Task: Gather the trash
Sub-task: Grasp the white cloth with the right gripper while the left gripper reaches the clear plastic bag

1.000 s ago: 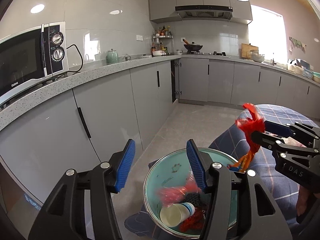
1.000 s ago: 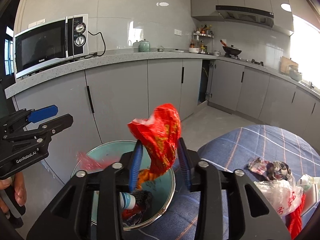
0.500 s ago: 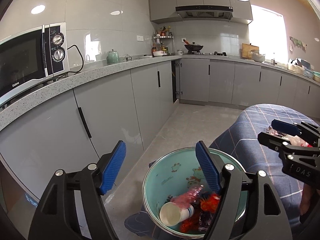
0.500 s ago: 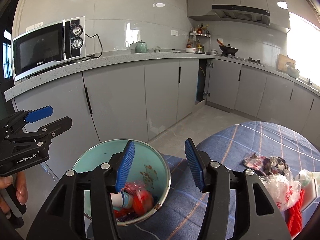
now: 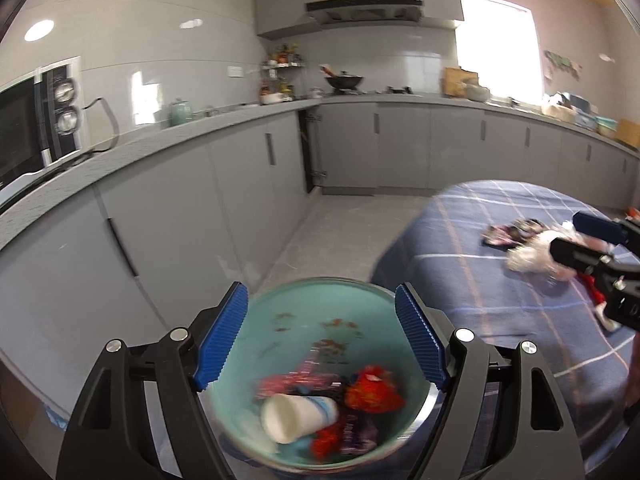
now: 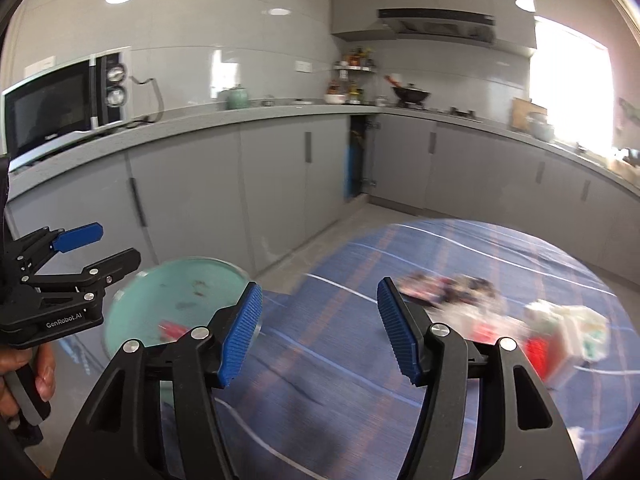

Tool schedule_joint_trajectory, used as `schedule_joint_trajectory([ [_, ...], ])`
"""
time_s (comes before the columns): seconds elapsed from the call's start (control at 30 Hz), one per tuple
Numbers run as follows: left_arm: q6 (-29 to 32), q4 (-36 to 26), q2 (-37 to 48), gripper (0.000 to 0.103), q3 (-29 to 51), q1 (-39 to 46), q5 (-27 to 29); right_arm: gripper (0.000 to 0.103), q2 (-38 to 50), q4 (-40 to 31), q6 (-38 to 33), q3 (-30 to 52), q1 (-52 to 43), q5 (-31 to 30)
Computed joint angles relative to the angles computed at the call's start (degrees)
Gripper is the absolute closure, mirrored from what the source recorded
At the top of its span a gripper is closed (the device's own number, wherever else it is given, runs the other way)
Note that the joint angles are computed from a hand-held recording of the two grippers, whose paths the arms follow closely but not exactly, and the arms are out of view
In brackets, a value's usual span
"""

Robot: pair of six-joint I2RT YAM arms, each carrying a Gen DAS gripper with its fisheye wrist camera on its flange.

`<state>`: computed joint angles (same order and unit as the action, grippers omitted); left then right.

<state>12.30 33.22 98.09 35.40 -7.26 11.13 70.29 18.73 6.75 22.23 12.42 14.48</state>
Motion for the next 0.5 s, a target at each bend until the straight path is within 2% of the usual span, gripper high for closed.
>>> schedule_joint_trajectory([
  [0.13, -1.1, 0.6, 1.17, 0.028, -0.26, -6.95, -2.06, 0.041, -9.98, -4.74, -2.39, -6.32, -10.26, -2.48],
  [0.3, -2.79, 1.23, 3.54, 0.028, 0.75, -16.03, -4.75, 0.041, -18.75, -10.19, -7.18, -11.92, -29.53, -10.82],
  [0.43, -3.46, 0.95, 5.62, 0.027, 2.62, -22.52, -7.14, 0.041, -18.23, -10.46, -10.9, -13.66, -41.19, -16.66],
  [0.5, -3.78, 0.88, 6.82, 0.023, 3.64, -24.91, -8.56, 0.041, -16.36, -10.19, -12.06, -13.64, -45.33, -19.69],
])
